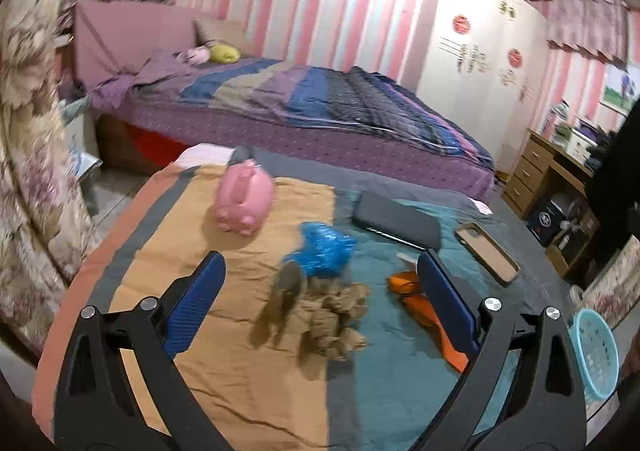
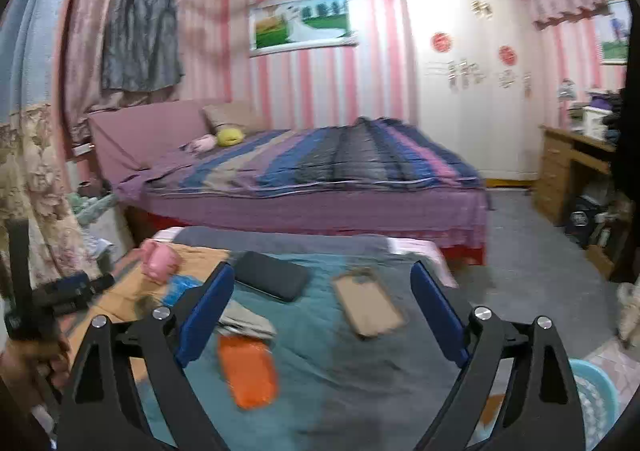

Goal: Collect trash

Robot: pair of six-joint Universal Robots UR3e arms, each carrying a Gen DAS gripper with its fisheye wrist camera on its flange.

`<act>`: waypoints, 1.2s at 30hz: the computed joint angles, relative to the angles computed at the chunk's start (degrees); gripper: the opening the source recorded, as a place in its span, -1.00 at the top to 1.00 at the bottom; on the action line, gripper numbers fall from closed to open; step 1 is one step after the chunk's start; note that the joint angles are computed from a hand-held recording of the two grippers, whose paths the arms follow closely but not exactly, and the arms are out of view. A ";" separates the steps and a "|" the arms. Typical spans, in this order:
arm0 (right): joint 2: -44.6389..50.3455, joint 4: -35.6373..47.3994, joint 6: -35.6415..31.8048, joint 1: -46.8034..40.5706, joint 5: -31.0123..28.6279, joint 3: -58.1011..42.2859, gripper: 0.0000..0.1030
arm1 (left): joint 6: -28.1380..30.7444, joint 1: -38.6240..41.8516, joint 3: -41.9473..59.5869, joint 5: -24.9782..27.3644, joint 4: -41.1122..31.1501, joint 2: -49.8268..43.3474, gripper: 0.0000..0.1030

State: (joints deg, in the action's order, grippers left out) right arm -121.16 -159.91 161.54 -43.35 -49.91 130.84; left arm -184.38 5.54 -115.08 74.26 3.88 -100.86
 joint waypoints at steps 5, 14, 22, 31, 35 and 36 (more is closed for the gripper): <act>16.39 -18.35 1.70 12.47 -9.83 5.21 -0.76 | 2.94 -0.44 -0.67 1.18 -0.17 -1.40 -0.82; 42.53 -15.14 0.58 28.91 -21.74 -7.66 -0.76 | 3.73 -0.84 0.81 1.55 -2.55 -5.33 -0.82; 49.97 -11.61 2.33 32.22 -26.21 -13.07 -0.47 | 4.11 -2.47 1.14 2.49 -3.01 -5.70 -0.82; 44.31 -12.10 0.24 28.37 -20.72 -9.12 0.60 | 3.64 -2.89 1.57 2.93 -3.27 -5.68 -0.82; 39.90 -12.28 -0.13 26.19 -16.94 -7.16 0.76 | 3.52 -2.90 1.10 2.78 -3.05 -5.02 -0.82; 37.96 -12.63 -0.30 25.29 -15.42 -6.01 0.77 | 3.45 -3.00 1.03 2.83 -2.98 -4.89 -0.82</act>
State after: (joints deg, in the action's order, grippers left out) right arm -83.20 -172.54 161.24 -18.06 -65.33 124.83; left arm -180.94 2.54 -114.06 77.09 0.90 -105.74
